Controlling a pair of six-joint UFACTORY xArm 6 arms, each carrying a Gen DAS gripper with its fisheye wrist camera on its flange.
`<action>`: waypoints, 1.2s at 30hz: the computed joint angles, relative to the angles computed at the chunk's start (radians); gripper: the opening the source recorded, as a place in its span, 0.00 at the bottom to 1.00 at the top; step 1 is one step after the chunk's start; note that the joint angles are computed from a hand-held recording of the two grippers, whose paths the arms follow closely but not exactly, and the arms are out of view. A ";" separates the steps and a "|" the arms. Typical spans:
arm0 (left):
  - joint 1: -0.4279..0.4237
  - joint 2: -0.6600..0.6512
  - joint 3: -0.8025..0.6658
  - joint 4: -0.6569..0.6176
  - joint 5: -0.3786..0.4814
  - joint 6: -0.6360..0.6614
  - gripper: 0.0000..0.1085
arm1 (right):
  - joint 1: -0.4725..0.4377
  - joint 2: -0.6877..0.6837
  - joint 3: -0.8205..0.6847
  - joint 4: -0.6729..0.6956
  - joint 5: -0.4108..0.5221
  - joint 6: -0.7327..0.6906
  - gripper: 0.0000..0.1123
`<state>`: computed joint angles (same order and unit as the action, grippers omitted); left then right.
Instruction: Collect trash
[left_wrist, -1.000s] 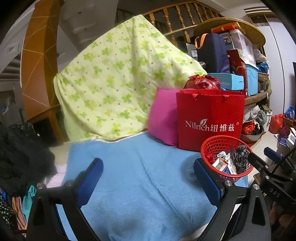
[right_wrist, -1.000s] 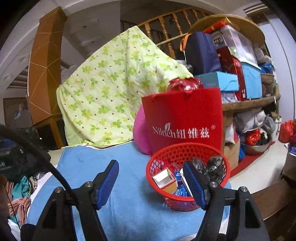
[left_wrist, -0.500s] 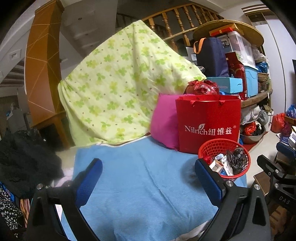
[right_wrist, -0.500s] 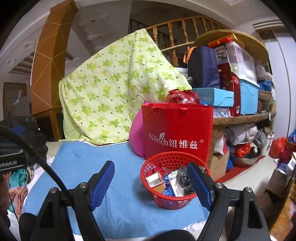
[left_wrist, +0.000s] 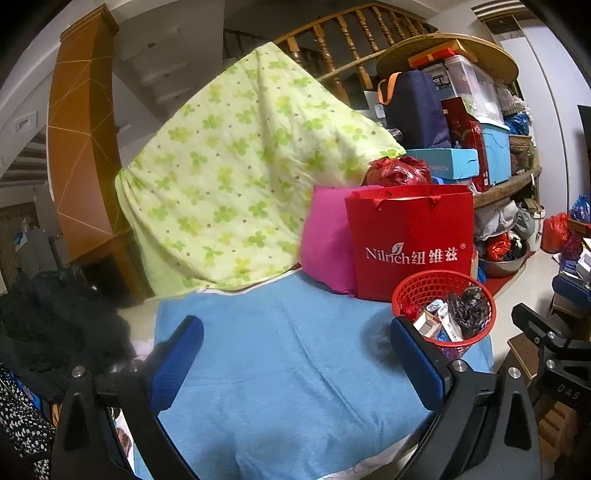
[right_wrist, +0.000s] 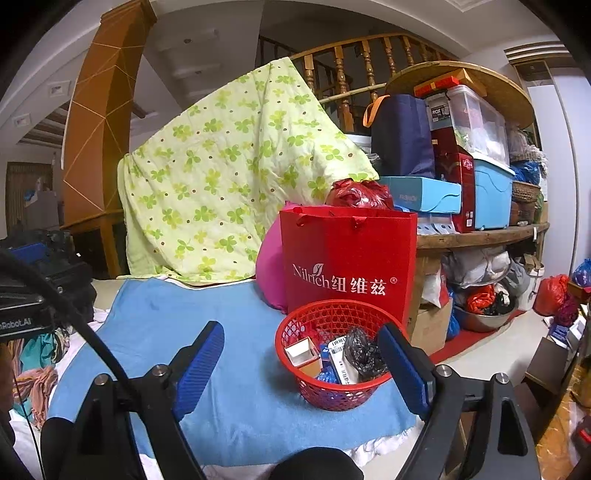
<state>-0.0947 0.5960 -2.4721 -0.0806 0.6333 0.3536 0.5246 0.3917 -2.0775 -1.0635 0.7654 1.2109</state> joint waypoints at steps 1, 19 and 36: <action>-0.001 0.000 -0.004 -0.005 0.007 0.004 0.93 | 0.002 -0.001 0.000 0.000 0.004 0.001 0.79; -0.003 -0.119 0.190 0.032 -0.056 0.014 0.94 | 0.001 -0.044 0.048 -0.038 0.003 0.010 0.80; -0.013 -0.171 0.258 0.050 -0.079 0.012 0.94 | 0.031 -0.063 0.054 -0.078 0.062 0.010 0.83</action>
<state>-0.1081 0.4248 -2.2143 -0.0307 0.5541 0.3661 0.5558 0.3287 -2.0232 -1.1413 0.8277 1.2213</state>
